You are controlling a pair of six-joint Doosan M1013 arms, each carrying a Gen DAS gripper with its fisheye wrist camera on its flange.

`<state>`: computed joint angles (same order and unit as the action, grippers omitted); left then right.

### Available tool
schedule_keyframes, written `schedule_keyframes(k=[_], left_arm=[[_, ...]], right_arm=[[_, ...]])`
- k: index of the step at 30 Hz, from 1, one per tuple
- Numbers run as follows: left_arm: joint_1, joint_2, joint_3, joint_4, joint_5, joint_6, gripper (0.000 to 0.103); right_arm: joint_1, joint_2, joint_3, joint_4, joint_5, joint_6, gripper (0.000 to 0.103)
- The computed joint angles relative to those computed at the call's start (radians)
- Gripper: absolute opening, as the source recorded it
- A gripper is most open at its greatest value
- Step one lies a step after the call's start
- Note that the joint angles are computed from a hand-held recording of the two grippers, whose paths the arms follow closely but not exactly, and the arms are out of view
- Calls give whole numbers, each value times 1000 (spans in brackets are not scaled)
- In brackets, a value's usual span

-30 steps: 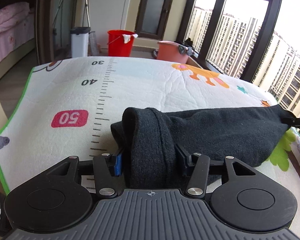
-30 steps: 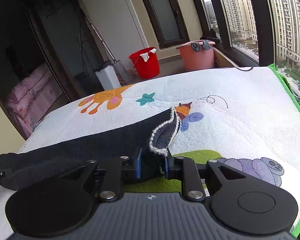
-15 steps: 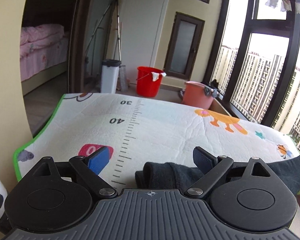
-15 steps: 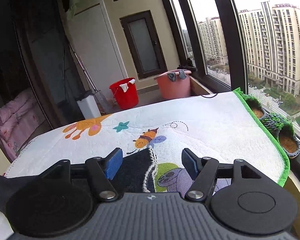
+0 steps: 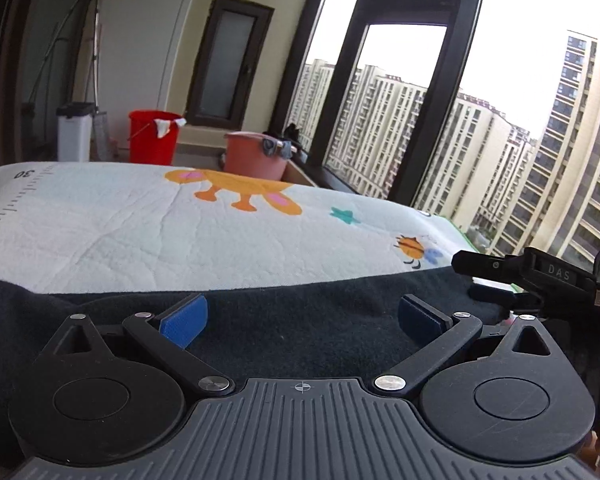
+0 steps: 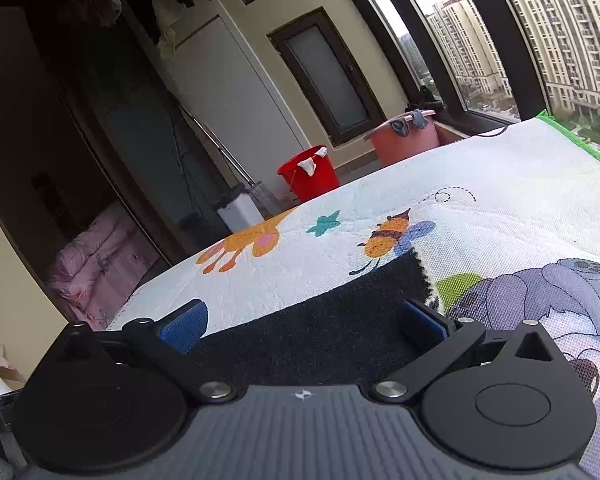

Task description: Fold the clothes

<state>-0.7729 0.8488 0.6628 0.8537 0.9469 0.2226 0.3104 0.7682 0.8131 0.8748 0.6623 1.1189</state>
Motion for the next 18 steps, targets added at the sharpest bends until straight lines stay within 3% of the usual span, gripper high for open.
schedule_keyframes(k=[3,13,16,18], left_arm=[[6,14,-24,-31,39,11,103],[-3,13,-20,-22,50,7,103],[-9,44,-84,-37,113,68,103],[-16,92,-181,-50,203,150,103]], right_arm=[[0,-1,2,4,-1,-3,103],[-11,1,24,123,-16,-49,103],[7,3,1,-22,-22,15,103],[24,5,-19,-147,-21,70,103]])
